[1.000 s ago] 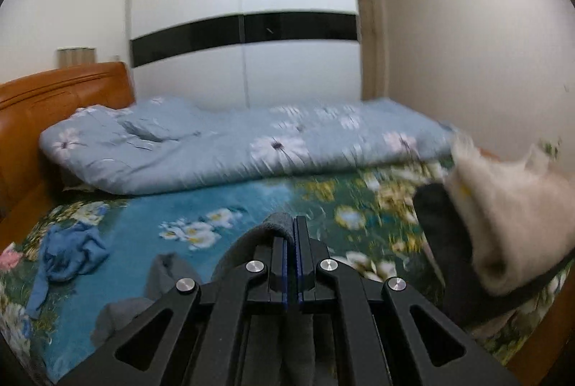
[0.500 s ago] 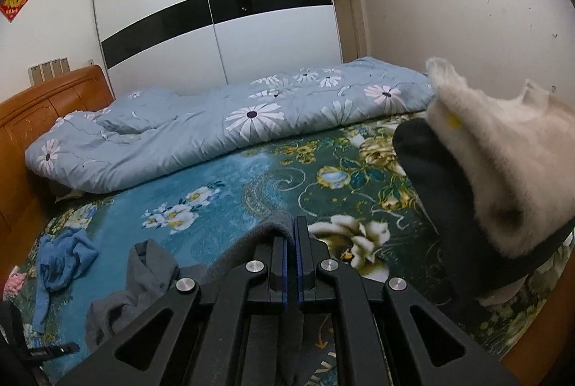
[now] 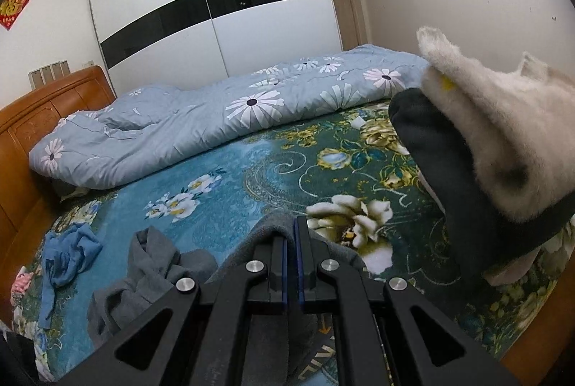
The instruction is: Fold clothes
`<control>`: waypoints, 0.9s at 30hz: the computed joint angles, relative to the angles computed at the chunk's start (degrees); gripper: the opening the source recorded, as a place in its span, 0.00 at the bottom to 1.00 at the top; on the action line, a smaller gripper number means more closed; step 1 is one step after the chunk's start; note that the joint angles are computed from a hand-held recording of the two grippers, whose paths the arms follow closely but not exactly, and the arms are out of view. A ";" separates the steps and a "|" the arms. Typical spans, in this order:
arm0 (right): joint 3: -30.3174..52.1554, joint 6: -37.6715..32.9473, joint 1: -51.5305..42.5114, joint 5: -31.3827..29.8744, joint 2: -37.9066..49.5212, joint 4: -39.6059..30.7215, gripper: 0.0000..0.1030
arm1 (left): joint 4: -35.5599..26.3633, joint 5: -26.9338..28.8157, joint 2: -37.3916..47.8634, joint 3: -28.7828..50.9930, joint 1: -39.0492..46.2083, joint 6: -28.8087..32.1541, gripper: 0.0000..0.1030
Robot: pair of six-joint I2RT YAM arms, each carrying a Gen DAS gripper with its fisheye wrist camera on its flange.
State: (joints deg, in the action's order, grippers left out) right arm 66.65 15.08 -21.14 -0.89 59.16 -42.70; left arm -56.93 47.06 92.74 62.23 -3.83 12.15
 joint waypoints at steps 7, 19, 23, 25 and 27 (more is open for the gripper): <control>-0.03 -0.71 2.14 0.97 0.33 -0.33 0.04 | 7.90 0.55 -1.99 0.06 -6.01 -4.85 0.09; 2.72 -2.42 1.64 -0.19 -6.10 0.28 0.04 | 30.45 13.33 -9.30 12.84 15.75 -23.02 0.04; 8.50 -3.82 9.14 3.52 -5.33 -0.36 0.04 | 31.30 13.40 -7.29 20.38 18.35 -24.41 0.04; 12.04 -5.66 13.22 6.86 -3.16 -0.18 0.03 | 28.95 9.54 -3.29 26.80 17.98 -22.37 0.04; 15.94 -7.37 15.44 8.68 1.01 -0.20 0.03 | 25.53 5.09 2.79 33.76 15.84 -21.10 0.04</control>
